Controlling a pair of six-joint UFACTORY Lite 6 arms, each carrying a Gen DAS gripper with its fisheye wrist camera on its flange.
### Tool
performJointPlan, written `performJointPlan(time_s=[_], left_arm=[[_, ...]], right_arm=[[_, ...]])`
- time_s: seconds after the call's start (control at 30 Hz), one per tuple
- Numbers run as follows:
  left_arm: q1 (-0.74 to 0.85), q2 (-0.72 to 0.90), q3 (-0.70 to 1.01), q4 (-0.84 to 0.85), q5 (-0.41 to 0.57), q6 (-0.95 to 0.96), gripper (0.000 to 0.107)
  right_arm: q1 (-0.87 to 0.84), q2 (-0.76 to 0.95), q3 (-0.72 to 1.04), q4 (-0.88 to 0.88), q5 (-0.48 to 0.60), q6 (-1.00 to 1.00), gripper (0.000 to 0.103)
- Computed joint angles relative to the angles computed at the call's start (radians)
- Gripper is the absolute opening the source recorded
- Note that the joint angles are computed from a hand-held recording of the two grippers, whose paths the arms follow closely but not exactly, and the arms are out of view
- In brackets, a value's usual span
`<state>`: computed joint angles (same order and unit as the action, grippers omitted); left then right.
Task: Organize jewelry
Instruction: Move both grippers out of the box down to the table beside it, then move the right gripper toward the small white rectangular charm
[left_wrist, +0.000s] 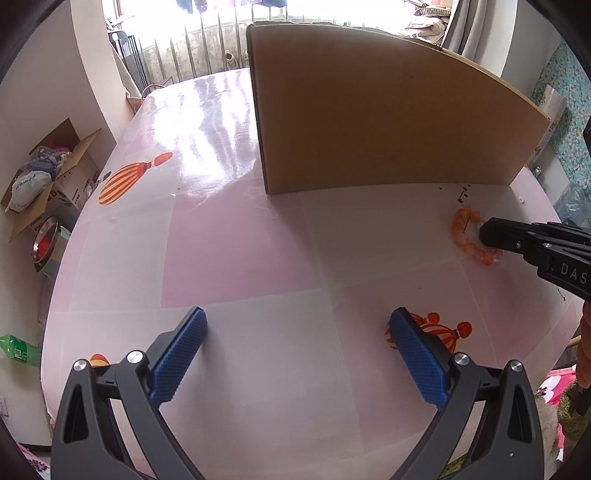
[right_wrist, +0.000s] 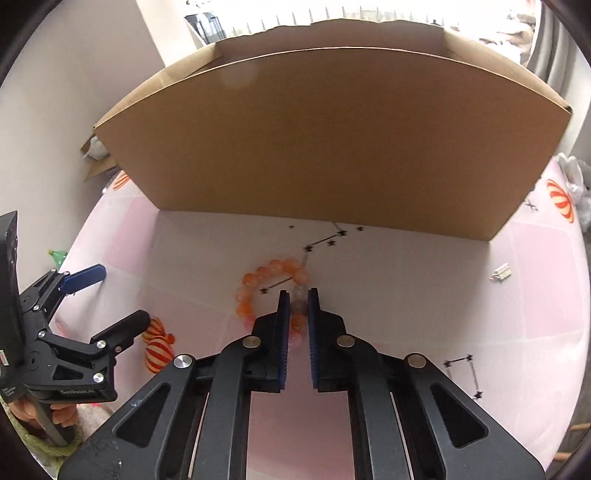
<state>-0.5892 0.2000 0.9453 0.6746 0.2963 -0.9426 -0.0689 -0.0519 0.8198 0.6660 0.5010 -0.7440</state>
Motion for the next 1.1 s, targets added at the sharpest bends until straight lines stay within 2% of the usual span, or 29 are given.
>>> performJointPlan(time_s=[0.2, 0.4, 0.47, 0.5, 0.53, 0.67, 0.77, 0.83, 0.97, 1.1], left_arm=[[0.011, -0.029, -0.045, 0.088, -0.024, -0.086, 0.097], [-0.01, -0.064, -0.093, 0.208, -0.026, -0.223, 0.097], [-0.018, -0.066, -0.093, 0.22, -0.02, -0.243, 0.097], [-0.023, -0.071, -0.099, 0.239, -0.019, -0.266, 0.097], [-0.02, -0.072, -0.102, 0.251, -0.023, -0.275, 0.097], [-0.035, -0.082, -0.118, 0.332, -0.022, -0.366, 0.097], [-0.016, -0.076, -0.122, 0.37, -0.039, -0.389, 0.097], [-0.017, -0.076, -0.123, 0.39, -0.04, -0.411, 0.098], [-0.01, -0.065, -0.111, 0.359, -0.038, -0.375, 0.098], [-0.01, -0.064, -0.107, 0.328, -0.032, -0.348, 0.098]], right_arm=[[0.082, 0.056, 0.017, 0.176, 0.023, -0.101, 0.008], [0.14, 0.112, 0.04, 0.369, 0.1, -0.256, 0.01], [0.1, 0.089, 0.036, 0.373, 0.108, -0.272, 0.014], [0.067, 0.058, 0.012, 0.379, 0.113, -0.276, 0.022], [0.016, 0.023, -0.013, 0.371, 0.128, -0.28, 0.027], [-0.173, -0.147, -0.105, 0.229, 0.122, -0.213, 0.028], [-0.264, -0.196, -0.128, 0.108, 0.051, -0.158, 0.028], [-0.302, -0.169, -0.105, 0.029, 0.002, -0.116, 0.03], [-0.333, -0.113, -0.094, 0.042, -0.078, -0.171, 0.031], [-0.406, -0.049, -0.045, 0.106, -0.093, -0.345, 0.031]])
